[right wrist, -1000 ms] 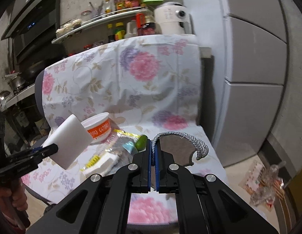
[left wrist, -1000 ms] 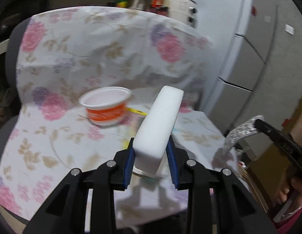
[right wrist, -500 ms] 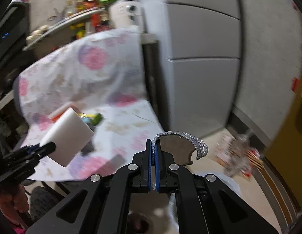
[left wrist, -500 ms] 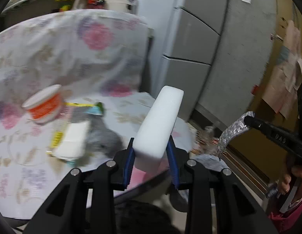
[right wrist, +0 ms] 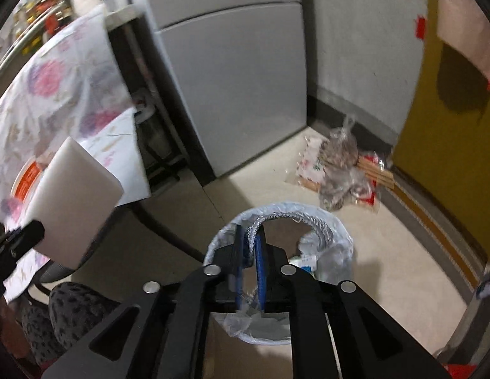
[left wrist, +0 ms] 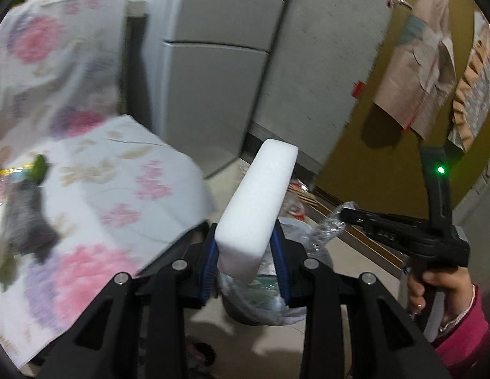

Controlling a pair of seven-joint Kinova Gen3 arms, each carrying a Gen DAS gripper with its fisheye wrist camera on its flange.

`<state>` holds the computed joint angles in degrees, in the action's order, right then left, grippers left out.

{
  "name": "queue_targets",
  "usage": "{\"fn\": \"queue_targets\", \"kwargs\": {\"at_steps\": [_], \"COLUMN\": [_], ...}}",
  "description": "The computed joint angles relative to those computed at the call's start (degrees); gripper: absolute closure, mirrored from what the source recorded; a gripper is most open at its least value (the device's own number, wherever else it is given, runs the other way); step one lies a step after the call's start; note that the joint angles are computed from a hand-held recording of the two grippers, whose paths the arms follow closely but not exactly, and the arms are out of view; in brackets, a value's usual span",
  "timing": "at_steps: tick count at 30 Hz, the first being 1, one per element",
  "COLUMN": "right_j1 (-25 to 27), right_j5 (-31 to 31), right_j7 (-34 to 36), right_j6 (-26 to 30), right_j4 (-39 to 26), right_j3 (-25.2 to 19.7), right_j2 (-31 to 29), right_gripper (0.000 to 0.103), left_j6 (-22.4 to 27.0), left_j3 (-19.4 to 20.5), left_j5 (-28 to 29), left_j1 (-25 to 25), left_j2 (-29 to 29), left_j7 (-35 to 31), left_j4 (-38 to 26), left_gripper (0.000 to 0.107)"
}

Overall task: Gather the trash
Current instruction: 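Carry sponge and mesh cloth to the bin and open both tools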

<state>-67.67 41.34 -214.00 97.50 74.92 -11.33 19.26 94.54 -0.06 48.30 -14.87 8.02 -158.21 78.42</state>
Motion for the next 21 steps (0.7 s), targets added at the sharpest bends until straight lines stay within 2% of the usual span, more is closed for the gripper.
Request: {"fn": "queue_targets", "kwargs": {"at_steps": [2,4,7,10,11,19,21], "right_j1": [-0.8,-1.5,-3.0,-3.6,-3.3,0.9,2.6], "right_j5": [0.0,0.6,1.4,2.6,2.6,3.1,0.7], "right_j7": [-2.7,-4.0,-5.9,-6.9,-6.6,-7.0,-4.3], "right_j6": [0.5,2.5,7.1,9.2,8.8,0.9,0.6], "right_j4": [1.5,1.7,1.2,1.6,2.1,6.9,5.4], "right_j3": [0.2,-0.4,-1.0,-1.8,-2.2,-4.3,-4.2], "right_j2": [-0.9,-1.3,-1.5,-2.5,-3.0,-6.3,-5.5], "right_gripper": [0.072,0.067,0.065,0.055,0.050,0.049,0.039], "left_j6": [-1.2,-2.2,-2.6,-3.9,-4.2,-6.4,-7.2], "left_j3": [1.0,1.8,2.3,2.7,2.7,2.2,2.3], "left_j5": [-1.3,-2.4,-3.1,-4.1,-4.3,-6.3,-7.0], "left_j1": [1.8,3.6,5.6,7.6,8.1,9.3,9.5], "left_j2": [-0.3,-1.1,-1.7,-2.4,-2.4,-1.8,-1.7], "left_j7": [0.1,-0.5,-1.3,-1.9,-1.8,-0.1,0.6], "left_j4": [1.0,2.5,3.6,4.7,4.8,5.1,5.0], "left_gripper": [0.077,0.077,0.077,0.076,0.076,0.076,0.076]}}
